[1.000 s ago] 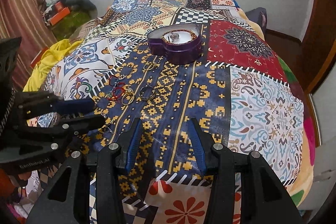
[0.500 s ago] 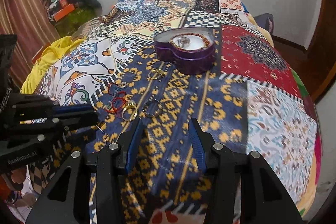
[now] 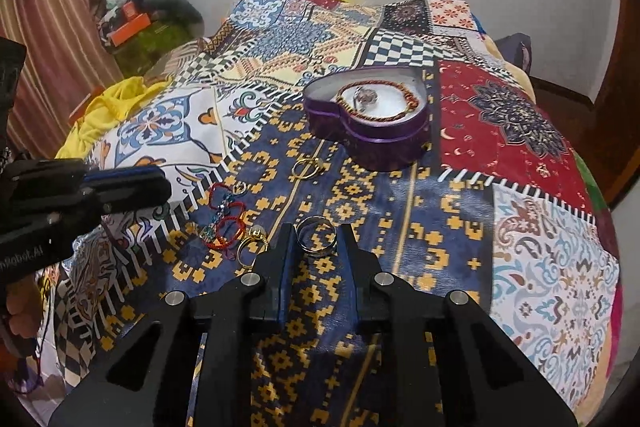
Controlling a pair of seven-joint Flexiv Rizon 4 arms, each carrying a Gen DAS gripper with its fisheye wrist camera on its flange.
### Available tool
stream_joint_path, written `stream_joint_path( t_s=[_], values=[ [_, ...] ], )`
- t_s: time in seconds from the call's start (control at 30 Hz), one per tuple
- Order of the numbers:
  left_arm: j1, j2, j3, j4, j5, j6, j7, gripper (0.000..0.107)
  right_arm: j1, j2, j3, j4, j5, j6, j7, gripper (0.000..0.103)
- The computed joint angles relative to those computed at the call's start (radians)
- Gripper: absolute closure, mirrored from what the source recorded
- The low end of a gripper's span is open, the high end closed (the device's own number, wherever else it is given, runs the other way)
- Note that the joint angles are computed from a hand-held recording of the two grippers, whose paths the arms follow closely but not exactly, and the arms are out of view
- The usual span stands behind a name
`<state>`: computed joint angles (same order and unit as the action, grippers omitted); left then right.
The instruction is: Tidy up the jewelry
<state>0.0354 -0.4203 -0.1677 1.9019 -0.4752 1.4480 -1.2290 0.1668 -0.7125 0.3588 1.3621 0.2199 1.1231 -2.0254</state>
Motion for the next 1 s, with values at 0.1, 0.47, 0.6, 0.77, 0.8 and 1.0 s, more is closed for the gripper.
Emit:
stream_joint_path(
  t_s=[0.1,0.47,0.6,0.77,0.8,1.0],
  values=[
    [0.001,-0.003,-0.004,-0.019,0.001,0.010,0.002,0.098,-0.006,0.012,0.003,0.006,0.008,0.019,-0.004,0.084],
    [-0.018,-0.035,0.010,-0.116,0.034,0.040,-0.013,0.098,-0.034,0.032,0.030,-0.017,0.048,0.097,-0.019,0.084],
    [-0.031,-0.058,0.030,-0.164,0.066,0.042,-0.032,0.098,-0.032,0.029,0.030,-0.032,0.042,0.129,-0.017,0.084],
    [-0.030,-0.087,0.035,-0.215,0.091,0.047,-0.048,0.098,-0.038,0.015,0.046,-0.061,0.038,0.149,-0.017,0.084],
    [-0.027,-0.093,0.032,-0.226,0.092,0.048,-0.048,0.098,-0.038,0.011,0.048,-0.068,0.037,0.151,-0.015,0.084],
    [-0.025,-0.137,0.037,-0.291,0.104,0.034,-0.057,0.098,-0.037,-0.020,0.057,-0.116,0.029,0.148,-0.013,0.084]
  ],
)
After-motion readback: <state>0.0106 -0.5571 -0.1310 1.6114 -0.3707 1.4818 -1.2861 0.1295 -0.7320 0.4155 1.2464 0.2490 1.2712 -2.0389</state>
